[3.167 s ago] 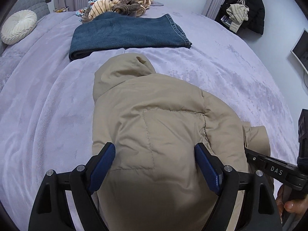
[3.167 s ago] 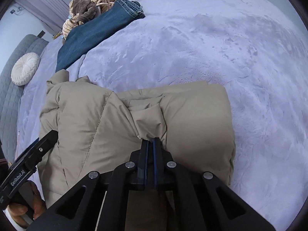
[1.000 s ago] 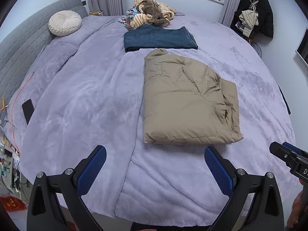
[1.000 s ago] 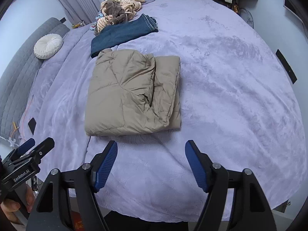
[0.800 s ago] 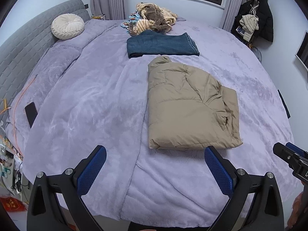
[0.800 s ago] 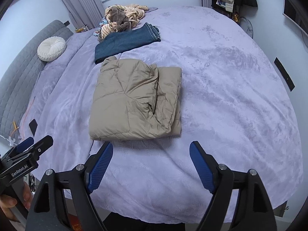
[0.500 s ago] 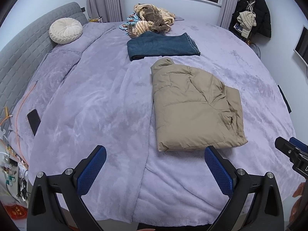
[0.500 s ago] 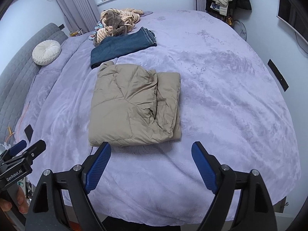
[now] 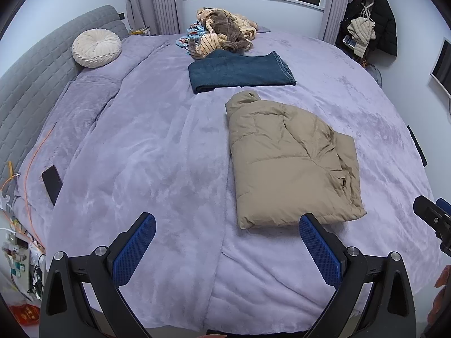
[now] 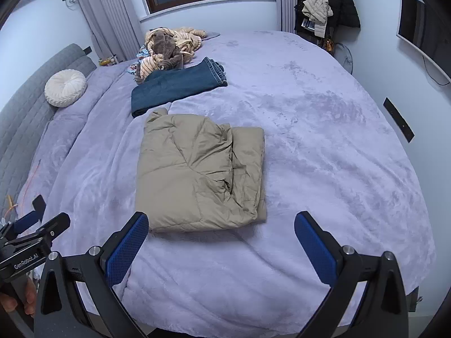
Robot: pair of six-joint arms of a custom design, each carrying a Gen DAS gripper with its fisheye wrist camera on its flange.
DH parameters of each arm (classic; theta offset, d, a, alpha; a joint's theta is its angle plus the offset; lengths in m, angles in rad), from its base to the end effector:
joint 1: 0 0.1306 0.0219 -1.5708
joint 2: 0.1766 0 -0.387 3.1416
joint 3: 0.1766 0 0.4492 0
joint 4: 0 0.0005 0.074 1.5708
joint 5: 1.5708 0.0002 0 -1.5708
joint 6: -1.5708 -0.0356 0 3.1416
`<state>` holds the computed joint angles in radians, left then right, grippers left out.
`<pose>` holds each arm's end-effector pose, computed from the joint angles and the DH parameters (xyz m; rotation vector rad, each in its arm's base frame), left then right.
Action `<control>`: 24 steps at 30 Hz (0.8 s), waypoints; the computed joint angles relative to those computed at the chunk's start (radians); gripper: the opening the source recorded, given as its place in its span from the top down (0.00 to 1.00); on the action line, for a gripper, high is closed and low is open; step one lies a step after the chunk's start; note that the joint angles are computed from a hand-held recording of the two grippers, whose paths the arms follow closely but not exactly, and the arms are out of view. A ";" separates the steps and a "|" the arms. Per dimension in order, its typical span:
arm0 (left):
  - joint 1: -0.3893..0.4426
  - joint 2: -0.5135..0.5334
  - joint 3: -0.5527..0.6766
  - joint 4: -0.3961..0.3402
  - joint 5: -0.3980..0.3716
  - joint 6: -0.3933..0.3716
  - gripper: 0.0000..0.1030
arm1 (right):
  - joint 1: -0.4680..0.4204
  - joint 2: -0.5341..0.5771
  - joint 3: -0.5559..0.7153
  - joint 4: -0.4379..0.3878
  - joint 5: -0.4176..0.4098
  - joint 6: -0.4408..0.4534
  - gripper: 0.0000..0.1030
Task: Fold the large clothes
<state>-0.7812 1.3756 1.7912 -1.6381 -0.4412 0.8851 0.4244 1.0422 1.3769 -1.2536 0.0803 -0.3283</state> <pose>0.3382 -0.3147 0.5990 -0.2361 2.5768 0.0533 0.3468 0.1530 0.5543 -0.0861 2.4971 0.2170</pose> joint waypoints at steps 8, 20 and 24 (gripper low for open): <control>0.003 -0.004 -0.001 -0.002 -0.007 -0.011 0.01 | 0.001 0.008 0.009 -0.014 0.007 -0.004 0.00; 0.001 -0.006 -0.001 -0.002 -0.008 -0.012 0.01 | 0.007 0.008 0.011 -0.017 0.013 -0.009 0.00; 0.002 -0.006 -0.001 -0.002 -0.008 -0.013 0.01 | 0.005 0.009 0.012 -0.017 0.011 -0.008 0.00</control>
<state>-0.7788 1.3700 1.7898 -1.6398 -0.4494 0.8718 0.4294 1.0515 1.3888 -1.2709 0.0915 -0.3359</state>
